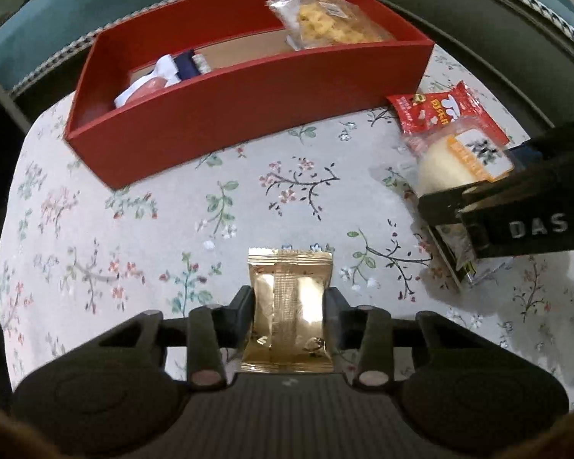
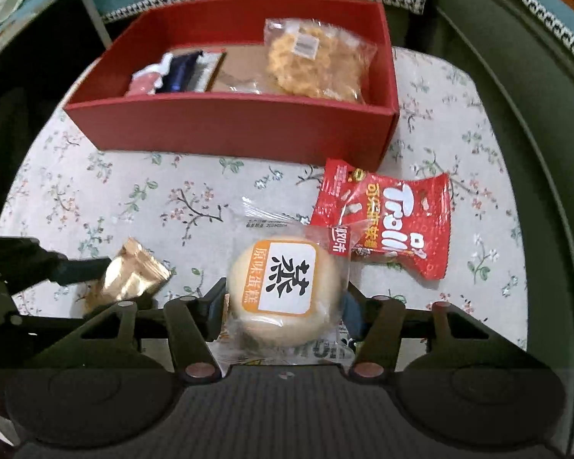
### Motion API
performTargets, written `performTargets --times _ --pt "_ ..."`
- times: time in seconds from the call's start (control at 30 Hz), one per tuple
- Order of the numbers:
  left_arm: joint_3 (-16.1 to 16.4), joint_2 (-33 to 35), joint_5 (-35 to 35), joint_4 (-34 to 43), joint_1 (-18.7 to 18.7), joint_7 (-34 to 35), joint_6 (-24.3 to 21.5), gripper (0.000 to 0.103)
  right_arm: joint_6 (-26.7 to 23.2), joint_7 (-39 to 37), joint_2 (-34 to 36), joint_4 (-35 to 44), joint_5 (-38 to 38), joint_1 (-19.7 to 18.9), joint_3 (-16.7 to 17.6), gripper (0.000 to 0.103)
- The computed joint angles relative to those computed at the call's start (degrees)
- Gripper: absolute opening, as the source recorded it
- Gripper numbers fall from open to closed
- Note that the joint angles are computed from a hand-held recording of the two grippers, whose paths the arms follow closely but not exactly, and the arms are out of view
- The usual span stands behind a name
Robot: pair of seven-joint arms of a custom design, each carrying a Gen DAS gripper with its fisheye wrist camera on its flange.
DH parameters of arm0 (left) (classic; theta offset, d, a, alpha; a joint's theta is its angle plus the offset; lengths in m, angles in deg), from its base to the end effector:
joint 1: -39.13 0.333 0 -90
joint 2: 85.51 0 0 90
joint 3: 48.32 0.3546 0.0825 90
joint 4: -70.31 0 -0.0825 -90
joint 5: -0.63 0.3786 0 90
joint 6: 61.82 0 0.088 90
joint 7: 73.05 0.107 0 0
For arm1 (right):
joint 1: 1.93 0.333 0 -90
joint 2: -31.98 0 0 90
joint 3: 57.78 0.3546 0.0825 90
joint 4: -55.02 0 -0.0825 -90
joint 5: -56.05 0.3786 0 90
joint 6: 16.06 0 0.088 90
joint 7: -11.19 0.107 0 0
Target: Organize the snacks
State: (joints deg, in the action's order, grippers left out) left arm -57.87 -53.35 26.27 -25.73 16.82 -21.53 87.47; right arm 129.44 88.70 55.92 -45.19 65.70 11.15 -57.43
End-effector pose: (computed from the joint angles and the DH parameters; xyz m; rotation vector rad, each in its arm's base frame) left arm 0.6228 -0.3739 0.3555 -1.8054 2.1738 -0.4813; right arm 0.6812 0.1600 0.4116 -2.2629 1.6161 -0.2439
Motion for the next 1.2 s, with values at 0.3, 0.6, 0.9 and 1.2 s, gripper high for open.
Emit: performTargets --times 0.3,0.6,0.9,1.2 --pt "2.96 -3.46 5.74 -2.84 -3.16 -9.67 3.45 0.046 8.42 -1.63 -6.04 -6.56 2.9 -0.57 0.74 0.065" --pt "4.09 -4.67 11.34 -2.35 -3.68 -15.99 4.26 0.046 12.4 4.03 -7.57 -9.42 -2.92 1.64 -1.62 0.065" --pt "5.04 -4.9 15.46 -1.82 -3.46 -21.01 3.25 0.046 12.4 5.6 -6.01 -7.84 -6.09 2.37 -1.59 0.065" --pt "5.57 -4.44 19.92 -0.41 -3.69 -24.76 1.52 0.046 12.8 5.78 -5.12 -6.75 -7.0 2.75 -1.64 0.065"
